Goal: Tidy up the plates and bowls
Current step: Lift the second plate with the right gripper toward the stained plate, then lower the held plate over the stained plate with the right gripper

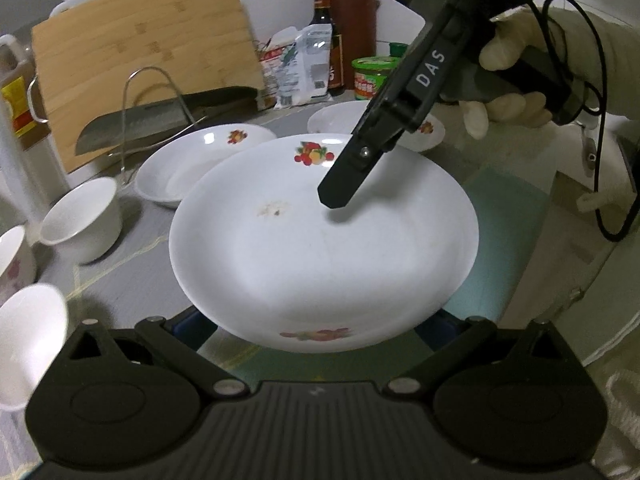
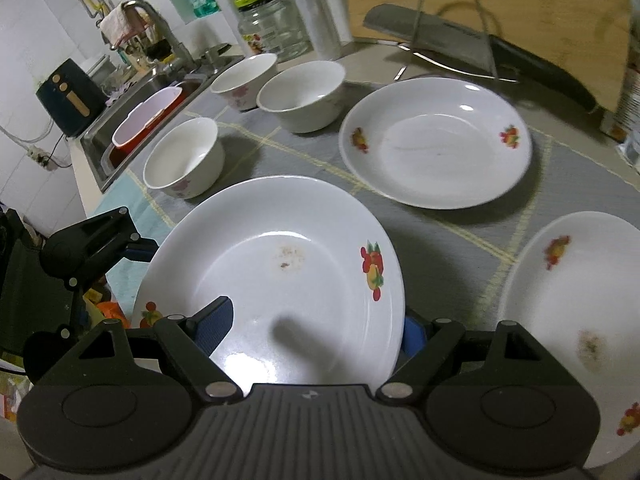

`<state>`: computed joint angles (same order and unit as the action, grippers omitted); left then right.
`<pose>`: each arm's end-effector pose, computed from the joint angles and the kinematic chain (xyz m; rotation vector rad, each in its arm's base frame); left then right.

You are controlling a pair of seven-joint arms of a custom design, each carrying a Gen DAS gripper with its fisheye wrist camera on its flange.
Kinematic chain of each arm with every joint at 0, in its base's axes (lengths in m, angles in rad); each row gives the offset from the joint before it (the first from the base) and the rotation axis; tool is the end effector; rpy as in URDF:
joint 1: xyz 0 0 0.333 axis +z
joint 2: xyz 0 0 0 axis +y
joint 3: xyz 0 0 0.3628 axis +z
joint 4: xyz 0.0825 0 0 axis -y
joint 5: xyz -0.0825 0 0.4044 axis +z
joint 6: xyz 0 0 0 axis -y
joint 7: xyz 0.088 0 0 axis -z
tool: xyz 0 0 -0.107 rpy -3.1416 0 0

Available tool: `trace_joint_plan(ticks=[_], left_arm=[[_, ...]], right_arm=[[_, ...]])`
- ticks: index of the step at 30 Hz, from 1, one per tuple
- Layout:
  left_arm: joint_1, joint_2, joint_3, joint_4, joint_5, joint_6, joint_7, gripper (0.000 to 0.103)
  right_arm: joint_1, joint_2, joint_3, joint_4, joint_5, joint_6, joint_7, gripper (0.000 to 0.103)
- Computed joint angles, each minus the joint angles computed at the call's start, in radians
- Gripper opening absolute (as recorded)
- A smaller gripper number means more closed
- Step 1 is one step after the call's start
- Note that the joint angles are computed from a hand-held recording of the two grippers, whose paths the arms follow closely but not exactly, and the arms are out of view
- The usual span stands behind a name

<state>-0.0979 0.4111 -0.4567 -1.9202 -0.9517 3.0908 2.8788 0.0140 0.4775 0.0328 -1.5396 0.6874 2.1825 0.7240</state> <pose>0.6302 -0.2724 0.3848 -0.9463 2.3970 -1.0385 0.7468 0.0542 0.4342 -2.1855 1.2534 0.1072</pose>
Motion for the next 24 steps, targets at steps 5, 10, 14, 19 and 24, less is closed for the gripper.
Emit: trace_joint_plan(ticks=[5,10,14,19,24], left_arm=[[-0.049,0.027,0.035,0.044,0.063,-0.012,-0.059,0.102],[-0.106,0.062,0.082,0.1,0.16,-0.033,-0.141,0.102],[-0.134,0.096,0.1,0.15,0.228,-0.045,-0.2,0.102],[-0.168,0.13,0.125,0.206,0.305,-0.065,-0.266,0.102],[-0.198,0.164,0.146,0.262,0.37,-0.089,-0.323,0.102]], right_arm=[[-0.023,-0.002,-0.007,-0.002,0.015,0.005,-0.013,0.088],[-0.049,0.005,-0.015,0.01,0.024,-0.002,-0.028,0.088],[-0.071,0.015,-0.019,0.028,0.032,-0.007,-0.035,0.088],[-0.095,0.025,-0.022,0.046,0.038,-0.009,-0.044,0.088],[-0.116,0.035,-0.026,0.062,0.039,-0.014,-0.048,0.088]])
